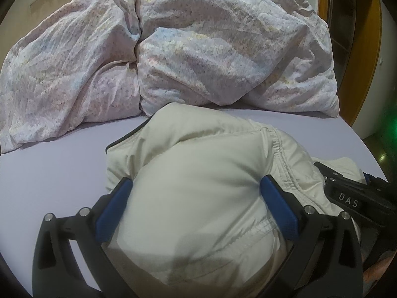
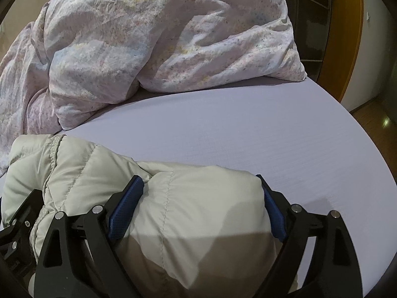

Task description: Fold large clothes

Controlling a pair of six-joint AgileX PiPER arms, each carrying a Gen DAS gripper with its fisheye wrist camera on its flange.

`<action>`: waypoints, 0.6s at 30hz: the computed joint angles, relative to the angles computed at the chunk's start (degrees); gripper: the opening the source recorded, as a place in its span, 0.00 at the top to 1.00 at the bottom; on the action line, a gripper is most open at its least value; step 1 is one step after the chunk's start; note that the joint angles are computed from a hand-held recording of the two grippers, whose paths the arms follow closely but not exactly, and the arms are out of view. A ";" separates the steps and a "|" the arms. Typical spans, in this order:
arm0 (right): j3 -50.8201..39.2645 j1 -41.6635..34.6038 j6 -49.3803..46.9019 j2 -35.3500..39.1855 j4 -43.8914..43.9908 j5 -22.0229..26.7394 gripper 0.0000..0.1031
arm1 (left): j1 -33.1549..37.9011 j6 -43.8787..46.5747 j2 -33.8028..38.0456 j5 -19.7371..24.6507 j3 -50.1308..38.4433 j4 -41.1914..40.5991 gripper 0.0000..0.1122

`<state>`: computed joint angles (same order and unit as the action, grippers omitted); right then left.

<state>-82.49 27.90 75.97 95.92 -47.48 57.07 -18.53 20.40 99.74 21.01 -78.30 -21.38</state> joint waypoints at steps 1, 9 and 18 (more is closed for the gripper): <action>-0.12 0.03 -0.09 0.12 0.00 0.17 0.13 | -0.06 -0.33 0.01 -0.03 0.00 0.34 0.10; -0.32 -0.38 -0.56 0.34 0.61 -0.14 0.13 | -0.14 -0.84 0.19 0.07 -0.22 0.90 0.10; -0.37 -0.57 -0.60 0.38 0.66 -0.30 0.13 | -0.19 -0.66 0.50 -0.09 -0.21 0.62 0.10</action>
